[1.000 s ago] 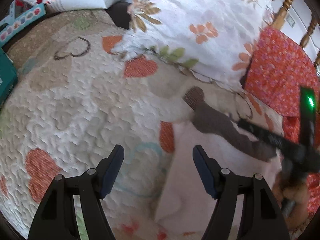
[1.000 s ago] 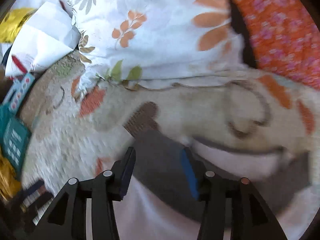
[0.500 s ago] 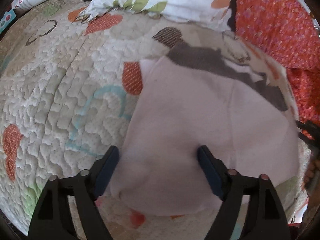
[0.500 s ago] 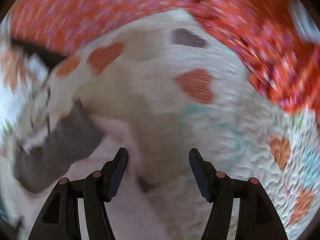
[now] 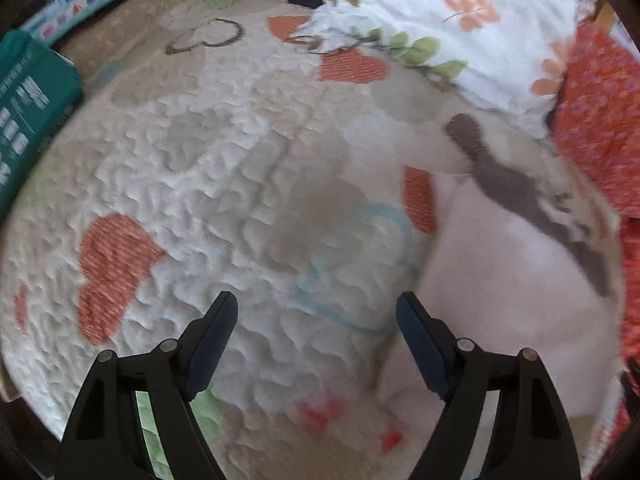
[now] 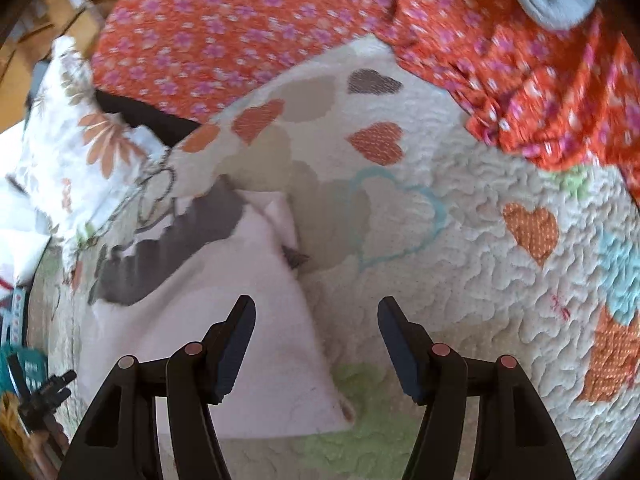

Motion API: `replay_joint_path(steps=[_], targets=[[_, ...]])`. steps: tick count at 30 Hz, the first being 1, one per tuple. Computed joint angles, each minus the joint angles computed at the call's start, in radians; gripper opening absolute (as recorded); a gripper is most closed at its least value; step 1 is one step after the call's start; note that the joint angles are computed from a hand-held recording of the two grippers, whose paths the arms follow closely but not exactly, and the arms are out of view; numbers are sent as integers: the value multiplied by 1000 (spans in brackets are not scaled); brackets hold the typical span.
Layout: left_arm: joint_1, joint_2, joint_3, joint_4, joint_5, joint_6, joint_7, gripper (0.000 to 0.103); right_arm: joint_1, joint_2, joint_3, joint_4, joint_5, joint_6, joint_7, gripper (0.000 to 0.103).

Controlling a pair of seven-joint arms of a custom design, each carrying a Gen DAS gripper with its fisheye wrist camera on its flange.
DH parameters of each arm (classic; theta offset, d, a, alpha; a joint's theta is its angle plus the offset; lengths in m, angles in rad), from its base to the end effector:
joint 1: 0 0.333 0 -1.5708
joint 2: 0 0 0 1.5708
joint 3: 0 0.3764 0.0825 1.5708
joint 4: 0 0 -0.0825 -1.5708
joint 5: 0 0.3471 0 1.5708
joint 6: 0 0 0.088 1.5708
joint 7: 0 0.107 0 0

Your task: Fold small clothes

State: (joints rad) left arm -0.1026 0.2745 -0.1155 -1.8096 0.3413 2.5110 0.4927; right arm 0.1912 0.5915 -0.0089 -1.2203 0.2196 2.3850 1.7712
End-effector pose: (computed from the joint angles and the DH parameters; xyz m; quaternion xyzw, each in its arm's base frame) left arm 0.6341 -0.1346 0.5141 -0.8674 0.4365 -0.1937 0.1402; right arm 0.7536 0.1433 0.5548 -0.6299 0.7181 -0.0806 0.2847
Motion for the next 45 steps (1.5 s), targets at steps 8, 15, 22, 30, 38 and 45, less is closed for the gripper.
replay_joint_path(steps=[8, 15, 22, 30, 38, 45], targets=[[-41, 58, -16, 85, -11, -164, 189, 64, 19, 1, 42, 17, 35, 6, -80, 68], [-20, -2, 14, 30, 52, -148, 32, 63, 69, 11, 24, 29, -17, 2, -104, 68], [-2, -23, -4, 12, 40, -79, 23, 64, 149, 7, 32, 13, -93, 25, -189, 69], [1, -11, -3, 15, 9, -41, 38, 68, 228, 8, 20, -18, -164, 41, -257, 70], [17, -25, 13, 20, 18, -13, 20, 68, 329, -115, 13, -289, -328, 263, -362, 72], [56, -67, 13, -36, -34, 65, 12, 68, 538, -63, -103, -297, -596, 371, -335, 72]])
